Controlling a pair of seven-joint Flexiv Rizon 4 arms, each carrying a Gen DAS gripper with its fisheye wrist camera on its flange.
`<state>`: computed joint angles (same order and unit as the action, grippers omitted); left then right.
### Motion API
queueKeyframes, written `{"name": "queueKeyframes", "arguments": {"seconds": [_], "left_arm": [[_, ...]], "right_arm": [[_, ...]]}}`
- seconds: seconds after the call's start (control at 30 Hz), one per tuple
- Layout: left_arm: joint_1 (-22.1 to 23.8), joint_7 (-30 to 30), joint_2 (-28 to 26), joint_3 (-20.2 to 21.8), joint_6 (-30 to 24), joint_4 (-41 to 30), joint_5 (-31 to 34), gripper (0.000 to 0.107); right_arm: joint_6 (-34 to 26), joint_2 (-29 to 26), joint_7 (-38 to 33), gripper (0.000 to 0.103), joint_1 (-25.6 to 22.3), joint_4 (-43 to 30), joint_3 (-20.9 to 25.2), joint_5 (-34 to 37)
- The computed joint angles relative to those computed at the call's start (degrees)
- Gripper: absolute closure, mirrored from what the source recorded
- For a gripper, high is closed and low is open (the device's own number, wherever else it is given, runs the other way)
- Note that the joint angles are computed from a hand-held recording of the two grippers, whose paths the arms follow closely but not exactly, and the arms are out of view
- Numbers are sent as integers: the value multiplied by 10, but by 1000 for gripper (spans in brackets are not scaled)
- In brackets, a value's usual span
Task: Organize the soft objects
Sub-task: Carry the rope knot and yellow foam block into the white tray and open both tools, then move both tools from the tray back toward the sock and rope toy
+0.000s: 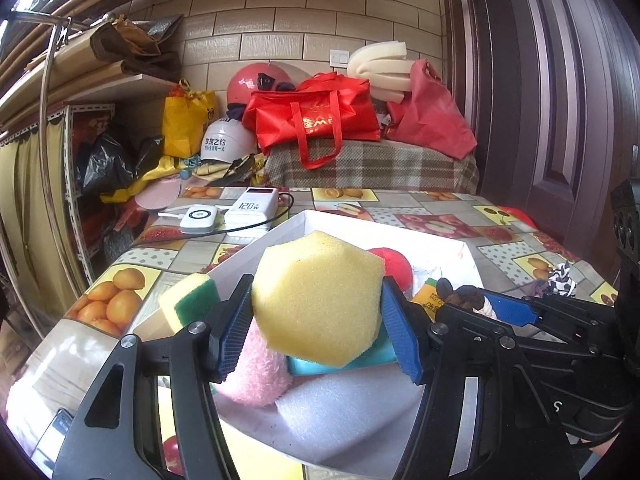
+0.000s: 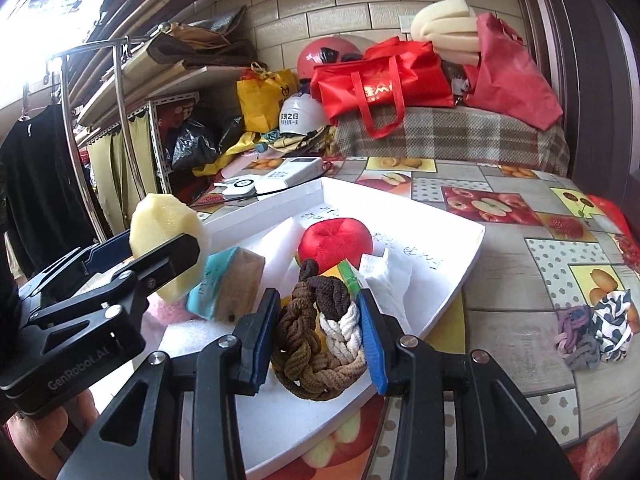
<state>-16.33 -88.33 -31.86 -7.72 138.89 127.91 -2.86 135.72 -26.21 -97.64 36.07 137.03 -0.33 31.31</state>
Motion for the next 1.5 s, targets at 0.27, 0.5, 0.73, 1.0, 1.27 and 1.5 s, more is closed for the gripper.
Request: {"name": "queueKeyframes", "arguments": {"seconds": [0.27, 0.5, 0.73, 1.0, 1.27, 1.5], "left_arm": [[39, -39, 5, -21, -64, -18, 23, 45], [61, -74, 7, -28, -103, -31, 51, 45], [4, -30, -4, 12, -83, -45, -18, 44], [8, -19, -5, 4, -134, -61, -45, 44], [-56, 15, -8, 51, -126, -62, -115, 29], [-60, 11, -14, 46, -57, -43, -160, 16]], "right_arm": [[-37, -6, -16, 64, 11, -31, -33, 9], [-73, -11, -11, 64, 6, -66, -64, 31], [-56, -17, -42, 64, 41, -63, -84, 38], [-70, -19, -72, 64, 44, -80, -85, 54], [-83, -19, -65, 43, 63, -81, -107, 64], [-67, -23, -78, 16, 70, -85, -110, 84]]}}
